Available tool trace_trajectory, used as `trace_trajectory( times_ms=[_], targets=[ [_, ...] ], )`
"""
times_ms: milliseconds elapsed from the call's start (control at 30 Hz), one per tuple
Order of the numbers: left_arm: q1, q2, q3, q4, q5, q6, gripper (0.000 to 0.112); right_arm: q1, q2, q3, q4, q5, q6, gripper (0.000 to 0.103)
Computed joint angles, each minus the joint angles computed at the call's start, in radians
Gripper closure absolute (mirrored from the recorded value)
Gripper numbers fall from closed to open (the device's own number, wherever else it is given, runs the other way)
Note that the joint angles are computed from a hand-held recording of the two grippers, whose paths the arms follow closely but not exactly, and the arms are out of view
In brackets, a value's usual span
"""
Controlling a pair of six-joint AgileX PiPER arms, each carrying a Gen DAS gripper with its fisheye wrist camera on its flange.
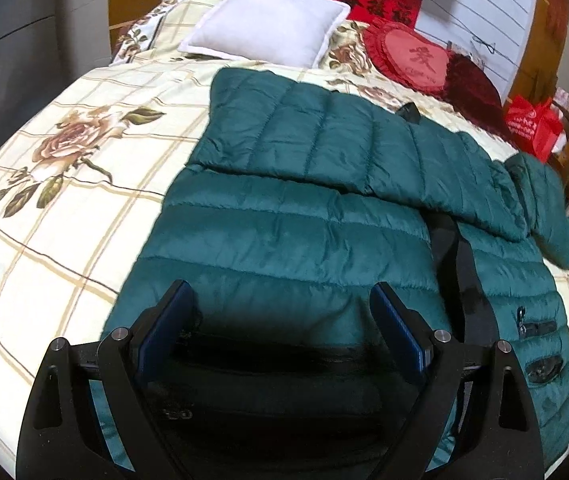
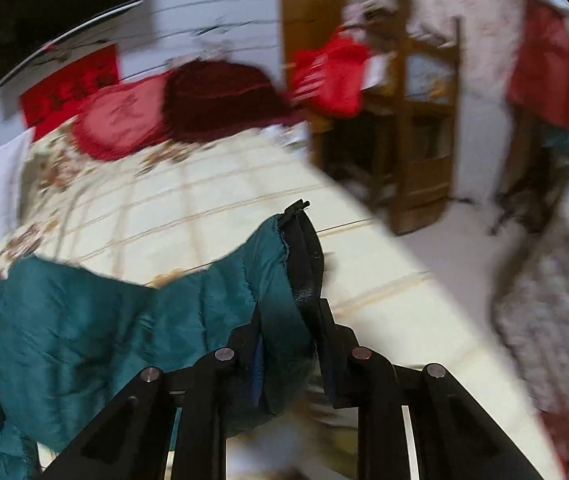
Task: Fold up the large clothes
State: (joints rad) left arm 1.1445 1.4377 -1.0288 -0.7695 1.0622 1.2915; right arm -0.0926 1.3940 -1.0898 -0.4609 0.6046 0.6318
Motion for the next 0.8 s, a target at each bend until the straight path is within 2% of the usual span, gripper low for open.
trace_trajectory(
  times_ms=[167, 300, 400, 533, 667, 800],
  targets=[
    [0.016, 0.013, -0.034, -0.012, 0.028, -0.008, 0.022, 0.038, -0.143, -0.056, -0.046, 0.179, -0.003, 0.083],
    [0.018, 0.029, -0.059, 0.001, 0.037, -0.034, 0.022, 0.244, -0.164, -0.136, -0.142, 0.309, 0.095, 0.084],
    [0.012, 0.047, -0.086, 0.021, 0.051, -0.062, 0.022, 0.451, -0.119, -0.191, -0.214, 0.347, 0.201, 0.086],
    [-0.003, 0.072, -0.118, 0.046, 0.058, -0.098, 0.022, 0.692, 0.019, -0.264, -0.262, 0.292, 0.341, 0.088],
    [-0.039, 0.092, -0.131, 0.088, 0.029, -0.143, 0.022, 0.827, 0.163, -0.303, -0.239, 0.146, 0.482, 0.089],
    [-0.045, 0.091, -0.134, 0.100, 0.066, -0.138, 0.022, 0.869, 0.204, -0.251, -0.303, 0.163, 0.612, 0.088]
  ],
)
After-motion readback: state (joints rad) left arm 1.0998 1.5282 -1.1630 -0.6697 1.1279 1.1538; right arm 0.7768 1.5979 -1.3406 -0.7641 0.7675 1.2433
